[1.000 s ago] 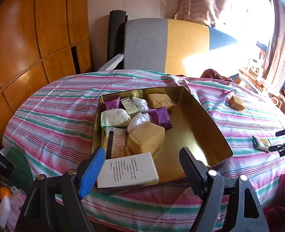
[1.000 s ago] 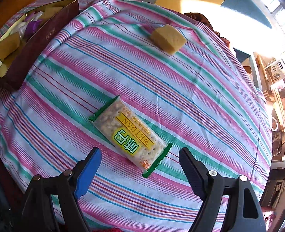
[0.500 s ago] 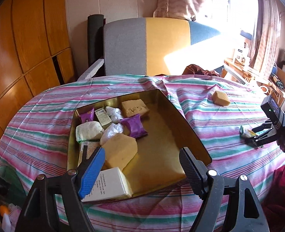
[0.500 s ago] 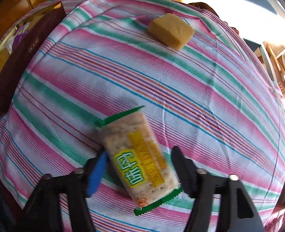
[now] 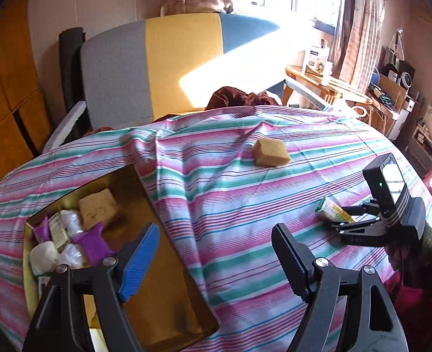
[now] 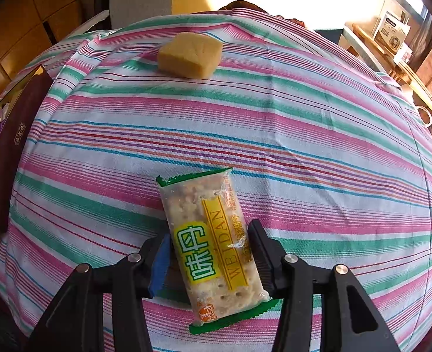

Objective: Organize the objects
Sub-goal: 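Grasp the WEIDAN cracker packet with the right gripper while the left gripper grasps the last yellow sponge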

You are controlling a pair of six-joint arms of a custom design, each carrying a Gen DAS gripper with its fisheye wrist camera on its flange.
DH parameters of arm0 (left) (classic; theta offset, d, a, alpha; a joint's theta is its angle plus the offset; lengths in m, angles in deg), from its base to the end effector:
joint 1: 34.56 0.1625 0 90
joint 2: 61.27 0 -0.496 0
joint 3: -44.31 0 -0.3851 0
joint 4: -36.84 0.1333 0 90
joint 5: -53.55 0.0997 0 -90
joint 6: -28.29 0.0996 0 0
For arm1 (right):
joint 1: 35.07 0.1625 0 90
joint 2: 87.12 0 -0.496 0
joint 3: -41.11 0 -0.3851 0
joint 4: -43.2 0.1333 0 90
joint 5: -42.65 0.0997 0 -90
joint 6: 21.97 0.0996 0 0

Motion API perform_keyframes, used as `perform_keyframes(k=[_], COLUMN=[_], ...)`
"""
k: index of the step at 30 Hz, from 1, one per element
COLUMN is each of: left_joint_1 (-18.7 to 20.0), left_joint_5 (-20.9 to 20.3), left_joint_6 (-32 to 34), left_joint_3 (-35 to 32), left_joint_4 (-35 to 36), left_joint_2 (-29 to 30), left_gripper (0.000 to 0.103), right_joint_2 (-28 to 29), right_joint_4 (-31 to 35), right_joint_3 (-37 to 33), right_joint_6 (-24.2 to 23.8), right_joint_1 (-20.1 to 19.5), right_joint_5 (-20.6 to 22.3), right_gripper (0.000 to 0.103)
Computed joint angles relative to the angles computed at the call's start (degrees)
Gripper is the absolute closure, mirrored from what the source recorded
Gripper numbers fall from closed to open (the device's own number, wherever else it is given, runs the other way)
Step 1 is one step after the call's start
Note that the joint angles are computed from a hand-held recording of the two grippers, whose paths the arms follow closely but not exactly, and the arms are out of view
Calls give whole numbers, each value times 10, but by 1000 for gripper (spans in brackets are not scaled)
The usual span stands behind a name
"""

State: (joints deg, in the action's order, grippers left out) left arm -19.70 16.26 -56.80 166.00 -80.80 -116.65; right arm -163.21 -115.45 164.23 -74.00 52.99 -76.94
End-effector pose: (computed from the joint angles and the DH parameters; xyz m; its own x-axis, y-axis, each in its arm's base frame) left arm -0.4062 -0.3277 0.1086 -0.7241 -0.1385 -0.6757 0.3885 0.7276 -0.5654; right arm 0.0669 -0.5089 0.3184 -0.5557 -0.6025 0.5729 -0.6609 0.7382 0.1352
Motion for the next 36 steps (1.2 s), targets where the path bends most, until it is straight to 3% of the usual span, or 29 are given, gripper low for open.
perform_keyframes(k=[6, 13, 17, 24, 30, 31, 34, 36], left_joint_1=[74, 152, 186, 219, 247, 252, 265, 255], left_joint_5=[13, 4, -12, -10, -2, -1, -28, -16], left_joint_6=[143, 253, 312, 365, 362, 358, 377, 373], left_joint_3=[-43, -116, -163, -249, -310, -319, -311, -286], left_joint_4=[-124, -197, -233, -192, -128, -112, -147, -178], left_joint_2=[55, 118, 156, 215, 247, 251, 251, 240], left_gripper=[23, 23, 17, 11, 5, 6, 40, 42], right_joint_2=[-5, -6, 0, -3, 5, 4, 0, -3], right_joint_4=[7, 19, 14, 16, 14, 15, 14, 10], right_joint_3=[0, -4, 2, 9, 5, 6, 8, 11], right_joint_6=[2, 5, 18, 25, 22, 22, 17, 7], right_joint_1=[-1, 1, 11, 16, 17, 17, 16, 15], right_joint_5=[-5, -9, -16, -20, -23, -23, -20, -18], right_gripper=[52, 52, 52, 52, 52, 51, 52, 53])
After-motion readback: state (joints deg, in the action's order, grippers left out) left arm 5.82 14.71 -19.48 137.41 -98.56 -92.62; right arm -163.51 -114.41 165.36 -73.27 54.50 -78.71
